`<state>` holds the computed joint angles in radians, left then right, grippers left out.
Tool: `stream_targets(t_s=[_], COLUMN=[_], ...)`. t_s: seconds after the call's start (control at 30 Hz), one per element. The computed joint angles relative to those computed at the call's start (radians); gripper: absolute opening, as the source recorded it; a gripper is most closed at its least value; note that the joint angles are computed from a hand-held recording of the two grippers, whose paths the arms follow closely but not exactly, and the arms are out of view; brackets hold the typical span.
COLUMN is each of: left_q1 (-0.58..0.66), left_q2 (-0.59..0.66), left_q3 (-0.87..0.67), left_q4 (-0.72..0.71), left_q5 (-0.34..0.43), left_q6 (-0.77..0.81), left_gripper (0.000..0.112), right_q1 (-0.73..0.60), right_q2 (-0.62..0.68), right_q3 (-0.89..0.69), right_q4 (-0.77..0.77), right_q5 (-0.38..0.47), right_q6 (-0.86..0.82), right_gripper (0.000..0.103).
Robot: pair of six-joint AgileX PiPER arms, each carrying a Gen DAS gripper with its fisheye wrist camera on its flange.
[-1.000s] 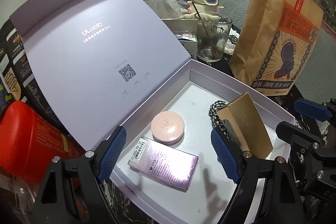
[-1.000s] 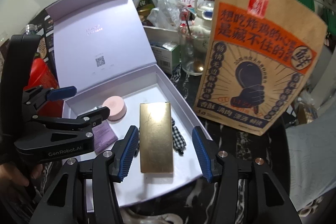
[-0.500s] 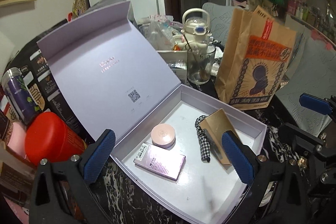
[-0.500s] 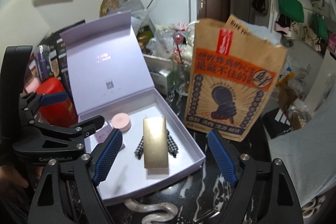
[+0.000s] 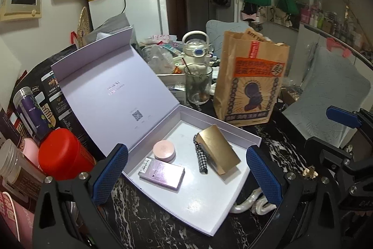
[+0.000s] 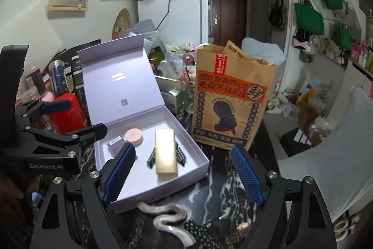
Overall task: Organize rigid objects
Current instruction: 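Withdraw both tools from the box back over the table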
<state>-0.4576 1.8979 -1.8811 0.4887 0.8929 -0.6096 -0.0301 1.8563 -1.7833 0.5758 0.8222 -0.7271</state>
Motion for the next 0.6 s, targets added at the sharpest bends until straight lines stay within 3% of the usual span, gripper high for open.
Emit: stream_targets(t_s=[0.1,0.37,0.6], left_q1=[-0.016,-0.103,-0.124], left_q2=[-0.038,-0.109,-0.135], left_q3=[0.060,0.186,0.256], left_q4=[-0.017,0.105,-0.016], left_q5=[-0.049,-0.093,-0.151], left_q6=[0.005,-0.116,-0.035], left_gripper=[0.103,0.103,0.103], right_q1=[-0.023,-0.097,-0.159], right_q2=[-0.044,-0.129,-0.188], right_q3=[0.066,0.201,0.325], right_q4=[0.039,0.128,0.187], right_q5=[-0.020,-0.022,-0.016], right_q6=[-0.040,-0.120,-0.203], right_gripper=[0.087,0.087,0.087])
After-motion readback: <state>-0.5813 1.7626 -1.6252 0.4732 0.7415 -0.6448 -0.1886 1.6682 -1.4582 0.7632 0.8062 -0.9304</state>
